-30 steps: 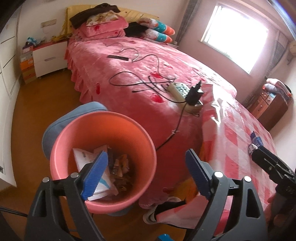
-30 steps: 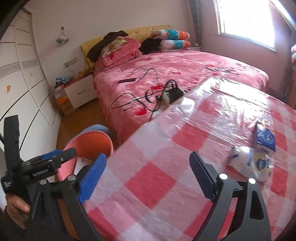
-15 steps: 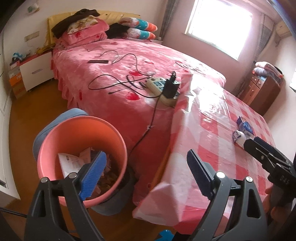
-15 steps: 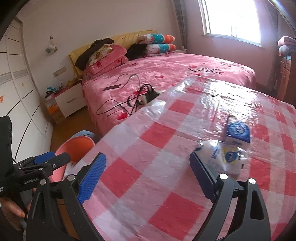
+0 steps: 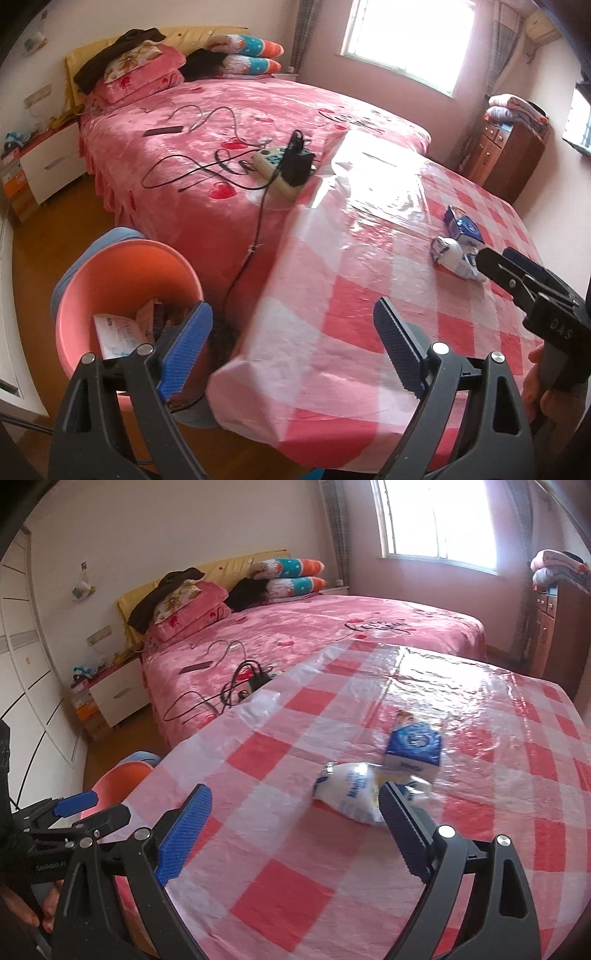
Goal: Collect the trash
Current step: 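Move both tools back over the blue tissue pack and yogurt bottle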
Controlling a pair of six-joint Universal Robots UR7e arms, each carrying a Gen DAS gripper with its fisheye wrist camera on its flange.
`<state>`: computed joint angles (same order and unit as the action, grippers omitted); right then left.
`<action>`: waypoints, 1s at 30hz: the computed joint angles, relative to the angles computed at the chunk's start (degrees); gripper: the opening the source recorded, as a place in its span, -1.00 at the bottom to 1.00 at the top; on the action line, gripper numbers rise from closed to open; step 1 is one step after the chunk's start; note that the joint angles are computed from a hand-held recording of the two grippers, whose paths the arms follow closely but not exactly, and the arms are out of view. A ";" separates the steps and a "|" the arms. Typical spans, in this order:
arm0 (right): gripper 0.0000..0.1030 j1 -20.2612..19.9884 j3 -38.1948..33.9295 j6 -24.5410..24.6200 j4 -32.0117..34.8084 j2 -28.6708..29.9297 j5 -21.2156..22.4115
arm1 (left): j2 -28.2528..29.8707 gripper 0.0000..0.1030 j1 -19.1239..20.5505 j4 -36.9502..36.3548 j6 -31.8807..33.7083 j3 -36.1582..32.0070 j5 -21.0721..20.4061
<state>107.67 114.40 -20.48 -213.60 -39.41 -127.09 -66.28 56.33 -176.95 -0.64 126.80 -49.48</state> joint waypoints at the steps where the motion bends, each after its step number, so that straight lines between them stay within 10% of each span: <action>1: 0.76 -0.16 0.20 -0.19 -0.43 -0.18 -0.15 | 0.27 0.74 -0.32 0.04 0.04 0.03 0.06; 30: 0.80 -6.57 3.99 -2.72 -6.75 -5.83 -4.19 | 8.85 0.74 -7.54 1.99 0.52 -3.16 0.96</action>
